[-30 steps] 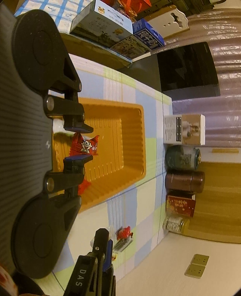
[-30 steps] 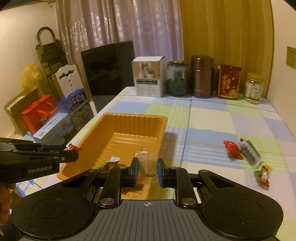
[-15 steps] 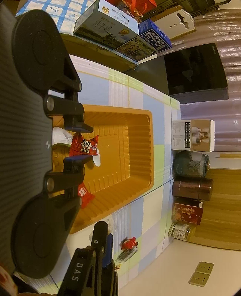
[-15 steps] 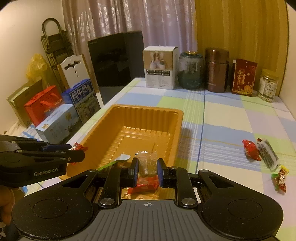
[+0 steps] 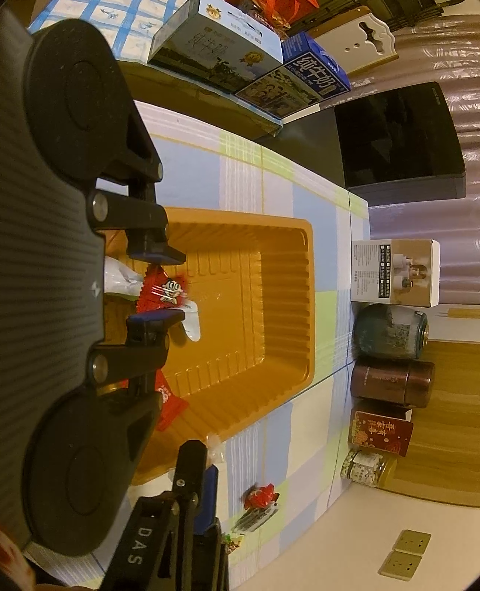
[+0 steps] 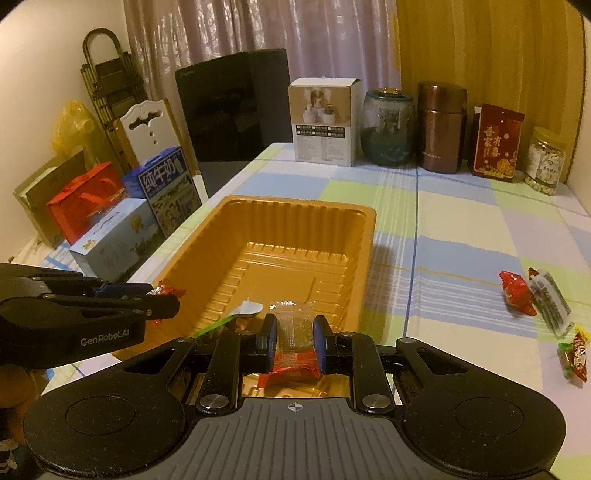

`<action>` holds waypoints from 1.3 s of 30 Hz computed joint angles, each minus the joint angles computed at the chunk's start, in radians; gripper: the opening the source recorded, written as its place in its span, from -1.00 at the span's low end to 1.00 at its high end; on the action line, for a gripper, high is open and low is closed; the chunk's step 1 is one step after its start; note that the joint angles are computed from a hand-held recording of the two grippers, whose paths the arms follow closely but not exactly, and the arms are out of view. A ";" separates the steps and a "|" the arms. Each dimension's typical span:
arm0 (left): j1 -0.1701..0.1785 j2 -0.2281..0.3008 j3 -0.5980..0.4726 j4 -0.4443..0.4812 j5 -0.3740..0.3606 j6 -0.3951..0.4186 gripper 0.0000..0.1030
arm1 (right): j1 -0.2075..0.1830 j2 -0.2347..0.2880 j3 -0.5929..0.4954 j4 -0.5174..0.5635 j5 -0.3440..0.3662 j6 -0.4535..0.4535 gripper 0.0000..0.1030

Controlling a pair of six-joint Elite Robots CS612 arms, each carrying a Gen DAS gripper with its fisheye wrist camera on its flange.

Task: Organize snacks
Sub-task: 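Open both grippers to drop the snacks into the orange tray, then move both open grippers back toward the remaining snacks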

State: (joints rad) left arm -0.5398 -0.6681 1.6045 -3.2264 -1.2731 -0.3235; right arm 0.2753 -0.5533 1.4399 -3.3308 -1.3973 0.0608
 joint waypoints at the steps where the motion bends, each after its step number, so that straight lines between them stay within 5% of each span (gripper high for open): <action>1: 0.001 0.001 -0.003 0.004 0.001 0.001 -0.39 | 0.001 0.000 -0.001 0.001 -0.001 0.000 -0.59; 4: 0.002 0.002 -0.003 0.003 0.000 0.003 -0.26 | 0.000 0.001 -0.002 0.003 0.000 0.002 -0.59; 25: 0.009 -0.016 0.029 0.000 0.030 -0.030 -0.20 | -0.003 0.012 -0.014 -0.012 0.066 0.015 -0.56; 26: 0.009 -0.017 0.030 0.001 0.030 -0.031 -0.16 | -0.003 0.013 -0.013 -0.016 0.063 0.013 -0.35; 27: 0.009 -0.017 0.031 0.001 0.032 -0.031 -0.14 | -0.002 0.013 -0.011 -0.023 0.059 0.013 0.08; 28: 0.009 -0.017 0.031 0.001 0.033 -0.031 -0.11 | -0.003 0.013 -0.009 -0.033 0.063 0.017 0.24; 39: -0.002 -0.024 0.040 -0.002 0.033 -0.035 0.07 | -0.020 -0.025 0.070 -0.043 -0.014 0.056 0.28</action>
